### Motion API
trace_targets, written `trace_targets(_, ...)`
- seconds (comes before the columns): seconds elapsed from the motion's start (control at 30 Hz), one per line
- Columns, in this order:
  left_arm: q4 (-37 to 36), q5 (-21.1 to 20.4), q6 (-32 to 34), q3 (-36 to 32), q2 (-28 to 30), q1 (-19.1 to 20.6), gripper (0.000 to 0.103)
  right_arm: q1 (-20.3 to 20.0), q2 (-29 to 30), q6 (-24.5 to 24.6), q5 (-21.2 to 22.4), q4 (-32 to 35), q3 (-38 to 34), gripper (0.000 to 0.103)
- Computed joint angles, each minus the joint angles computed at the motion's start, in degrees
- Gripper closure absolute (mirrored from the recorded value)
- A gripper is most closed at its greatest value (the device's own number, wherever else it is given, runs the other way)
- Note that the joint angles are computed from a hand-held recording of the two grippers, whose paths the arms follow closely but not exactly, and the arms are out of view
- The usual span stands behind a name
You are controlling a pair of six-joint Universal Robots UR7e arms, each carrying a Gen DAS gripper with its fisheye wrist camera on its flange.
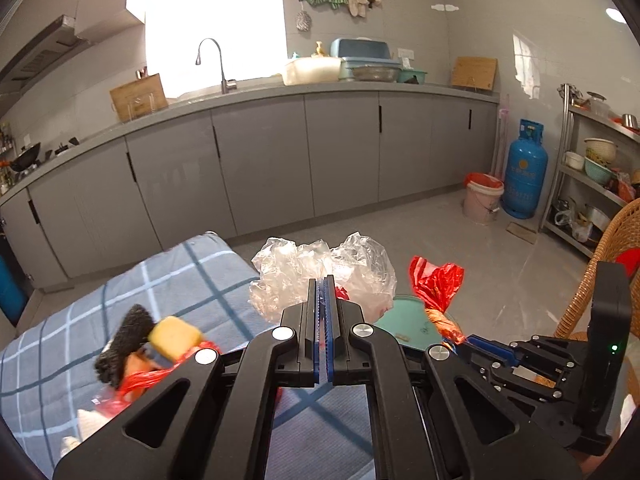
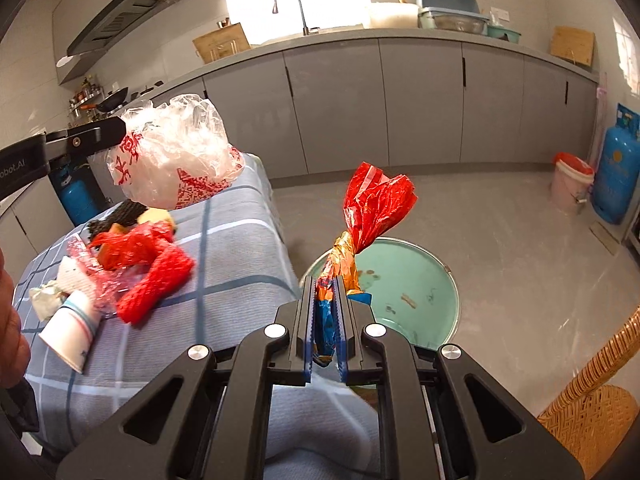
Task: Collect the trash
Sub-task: 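Lift and carry the wrapper and clear bag with both grippers over the green bin, then open both grippers to drop the wrapper and bag into the green bin, then move both open grippers back over the trash pile on the table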
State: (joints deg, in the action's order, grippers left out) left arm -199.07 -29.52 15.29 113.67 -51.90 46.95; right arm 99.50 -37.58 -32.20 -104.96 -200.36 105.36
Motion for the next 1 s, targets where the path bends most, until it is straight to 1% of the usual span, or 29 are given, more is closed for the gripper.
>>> trace_targets(0.13, 3.70, -3.45, -2.13, -3.48, 2.33, 2.63, 0.100, -1.60, 1.30, -0.56, 0.53, 2.42, -2.95, 0.092)
trace_targets(0.2, 6.73, -5.43, -4.14, -5.02, 2.94, 3.98, 0.100, -2.42, 2.11, -0.69, 0.67, 3.52, -4.62, 0.092)
trace_targets(0.3, 9.74, -7.04, -5.65, -7.31, 4.32, 5.48, 0.100, -2.95, 3.58, -1.27, -0.11, 4.60, -7.02, 0.092)
trace_targets(0.37, 10.46, -6.97, -5.45, -8.70, 5.50, 6.04, 0.100, -3.42, 4.30, -1.65, -0.15, 4.39, -7.81, 0.090)
trace_targets(0.43, 11.41, -7.81, -5.19, -10.10, 6.59, 6.65, 0.098, -4.00, 5.44, -2.35, -0.64, 3.68, -9.03, 0.089)
trace_targets(0.47, 11.49, -7.90, -5.32, -10.38, 6.92, 6.92, 0.089, -4.23, 5.73, -2.47, -0.90, 3.26, -9.29, 0.080)
trace_targets(0.5, 11.86, -7.86, -5.60, -11.01, 7.33, 7.10, 0.066, -4.55, 6.16, -2.19, -1.42, 3.01, -9.75, 0.066)
trace_targets(0.53, 11.75, -8.12, -6.05, -10.95, 7.39, 7.37, 0.056, -4.77, 6.25, -1.86, -1.68, 3.02, -9.91, 0.061)
trace_targets(0.57, 11.35, -8.39, -6.16, -10.72, 7.32, 7.47, 0.051, -5.09, 6.26, -1.47, -1.74, 2.93, -9.92, 0.056)
trace_targets(0.63, 11.11, -9.15, -5.92, -10.31, 7.17, 7.52, 0.050, -5.43, 6.02, -0.83, -1.97, 2.47, -9.30, 0.055)
trace_targets(0.67, 11.21, -8.86, -5.86, -10.33, 7.25, 7.44, 0.049, -5.51, 5.85, -0.76, -2.17, 2.05, -8.93, 0.055)
trace_targets(0.73, 11.10, -7.82, -6.64, -9.47, 6.73, 7.17, 0.044, -5.49, 5.25, 0.13, -2.67, 1.05, -7.81, 0.054)
trace_targets(0.77, 11.09, -7.44, -6.99, -9.22, 6.42, 7.09, 0.040, -5.47, 4.87, 0.72, -2.69, 0.69, -7.23, 0.052)
trace_targets(0.8, 10.55, -6.34, -7.14, -8.83, 6.24, 6.82, 0.036, -5.36, 4.42, 1.34, -2.79, 0.29, -6.57, 0.051)
trace_targets(0.87, 10.08, -4.50, -7.48, -7.88, 5.50, 6.29, 0.032, -4.95, 3.66, 1.96, -3.13, -0.79, -5.28, 0.049)
trace_targets(0.93, 9.38, -2.61, -8.14, -6.46, 4.22, 5.47, 0.030, -4.39, 2.82, 2.56, -3.19, -1.72, -4.05, 0.047)
trace_targets(1.0, 7.74, -0.73, -8.50, -4.65, 3.03, 4.36, 0.023, -3.47, 2.18, 3.24, -3.26, -3.01, -2.77, 0.044)
